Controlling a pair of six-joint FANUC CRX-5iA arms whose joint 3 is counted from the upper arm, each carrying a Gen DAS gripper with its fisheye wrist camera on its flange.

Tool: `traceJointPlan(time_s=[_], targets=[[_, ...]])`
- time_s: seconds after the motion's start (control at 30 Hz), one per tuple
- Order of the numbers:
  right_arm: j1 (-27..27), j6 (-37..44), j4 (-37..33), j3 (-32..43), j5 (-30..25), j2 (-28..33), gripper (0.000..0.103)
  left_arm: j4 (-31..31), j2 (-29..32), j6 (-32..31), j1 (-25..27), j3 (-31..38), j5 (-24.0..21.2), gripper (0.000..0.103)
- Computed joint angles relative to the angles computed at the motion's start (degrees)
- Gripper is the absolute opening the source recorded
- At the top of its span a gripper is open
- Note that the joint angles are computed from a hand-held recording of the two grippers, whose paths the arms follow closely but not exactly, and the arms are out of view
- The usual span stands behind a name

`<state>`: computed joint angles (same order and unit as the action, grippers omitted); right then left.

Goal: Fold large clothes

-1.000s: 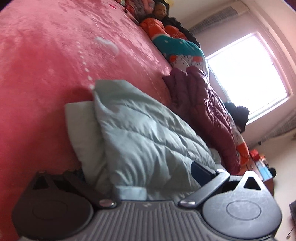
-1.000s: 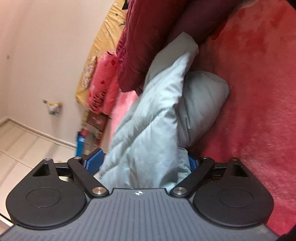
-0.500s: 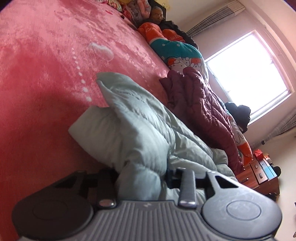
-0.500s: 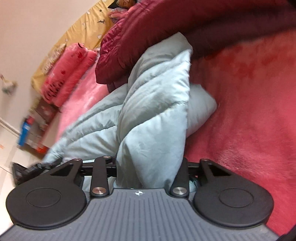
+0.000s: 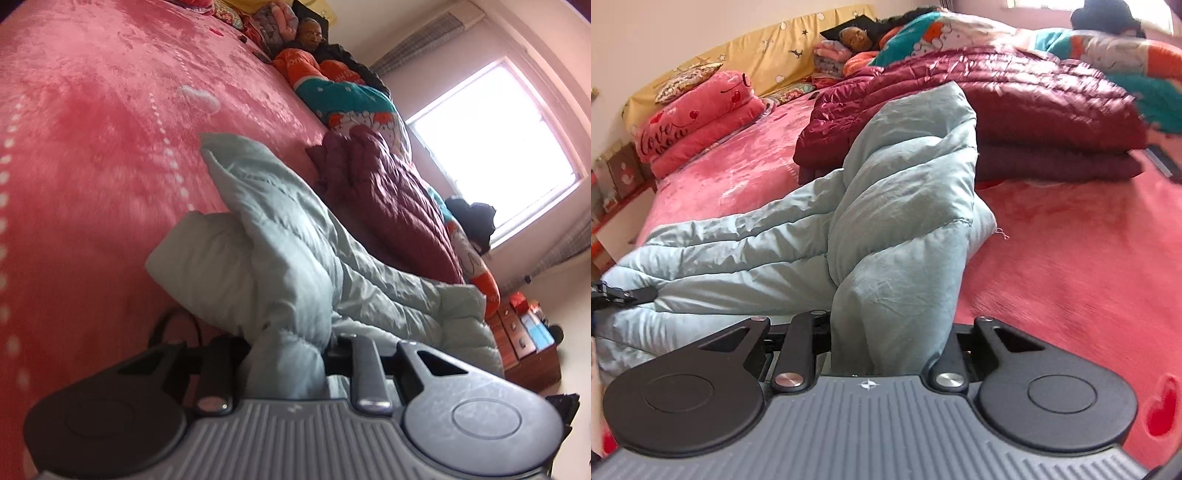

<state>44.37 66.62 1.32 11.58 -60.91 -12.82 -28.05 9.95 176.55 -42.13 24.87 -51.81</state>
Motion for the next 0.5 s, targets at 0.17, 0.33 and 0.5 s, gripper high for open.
traceJointPlan(time_s=[0.17,0.33,0.5], targets=[[4.9,-4.4,7.9,-5.6,-0.5,-5.6,0.026,-1.4,0.9,-0.2,-4.2,3.8,-5.5,0.022],[9.7,-8.1,16.0,-11.9,-0.7,-11.7,0.025,-3.4,3.1,-1.4,-8.4,9.7,-11.3,0.022],[12.7,-9.9,23.1,-14.7,-1.3,-15.6,0.024,-4.3,5.4,-3.9,-11.0,15.5,-14.3,0.021]])
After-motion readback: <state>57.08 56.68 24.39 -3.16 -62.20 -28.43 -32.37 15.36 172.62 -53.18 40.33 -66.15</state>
